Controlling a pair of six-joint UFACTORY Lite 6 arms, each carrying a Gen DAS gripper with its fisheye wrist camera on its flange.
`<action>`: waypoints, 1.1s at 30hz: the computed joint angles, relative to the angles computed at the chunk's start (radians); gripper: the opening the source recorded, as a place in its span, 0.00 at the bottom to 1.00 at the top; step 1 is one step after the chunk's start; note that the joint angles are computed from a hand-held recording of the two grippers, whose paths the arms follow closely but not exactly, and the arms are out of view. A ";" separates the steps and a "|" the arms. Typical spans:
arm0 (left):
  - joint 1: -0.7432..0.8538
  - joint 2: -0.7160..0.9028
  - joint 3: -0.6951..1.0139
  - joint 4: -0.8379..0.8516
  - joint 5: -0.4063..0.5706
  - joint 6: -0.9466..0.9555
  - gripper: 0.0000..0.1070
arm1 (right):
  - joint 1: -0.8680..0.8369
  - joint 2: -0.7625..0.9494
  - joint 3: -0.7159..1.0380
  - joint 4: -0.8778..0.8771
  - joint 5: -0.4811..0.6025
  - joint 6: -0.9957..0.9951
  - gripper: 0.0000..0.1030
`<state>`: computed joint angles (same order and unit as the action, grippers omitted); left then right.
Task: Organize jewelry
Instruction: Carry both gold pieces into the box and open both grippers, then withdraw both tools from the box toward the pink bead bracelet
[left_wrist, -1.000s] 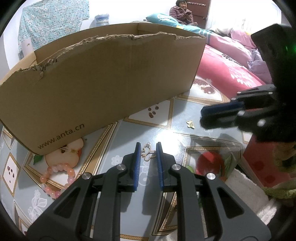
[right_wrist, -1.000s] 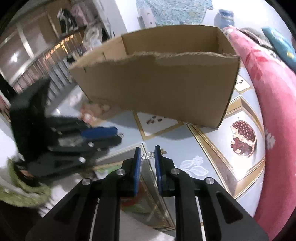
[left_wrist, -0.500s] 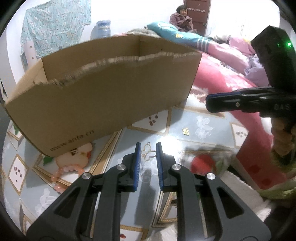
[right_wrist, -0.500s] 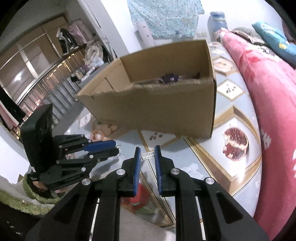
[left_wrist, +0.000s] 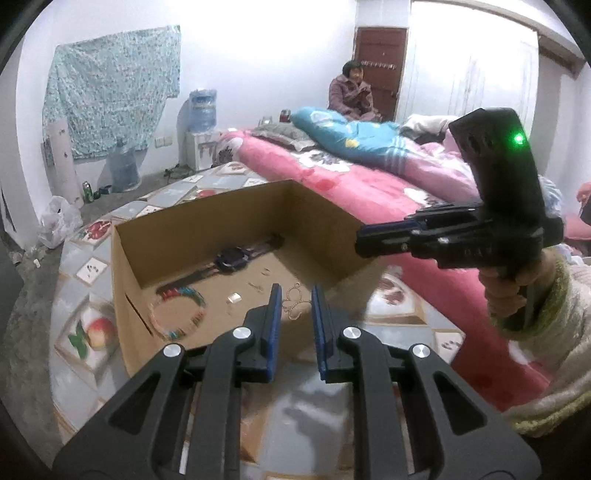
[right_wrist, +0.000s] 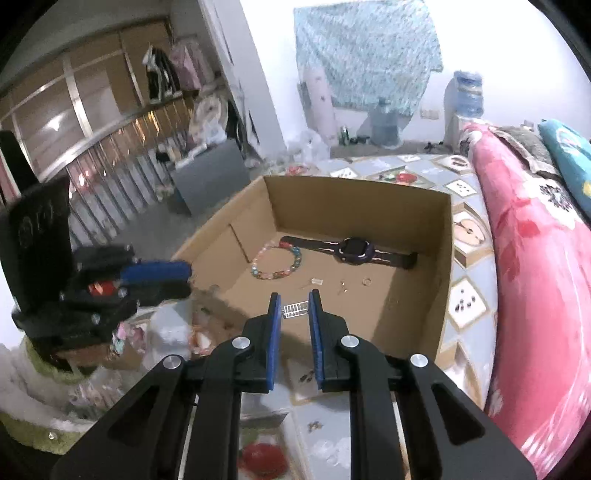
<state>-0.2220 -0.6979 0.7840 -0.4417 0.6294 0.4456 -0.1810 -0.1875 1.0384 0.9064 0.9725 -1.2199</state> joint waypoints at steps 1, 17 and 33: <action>0.028 0.059 0.037 -0.031 0.010 0.051 0.14 | 0.032 0.052 0.050 -0.032 -0.018 0.034 0.15; 0.098 0.792 0.461 -0.116 0.120 0.063 0.20 | 0.208 0.491 0.444 -0.347 -0.039 0.319 0.16; 0.171 0.502 0.291 -0.148 0.108 0.069 0.23 | 0.011 0.284 0.344 -0.124 0.057 0.165 0.16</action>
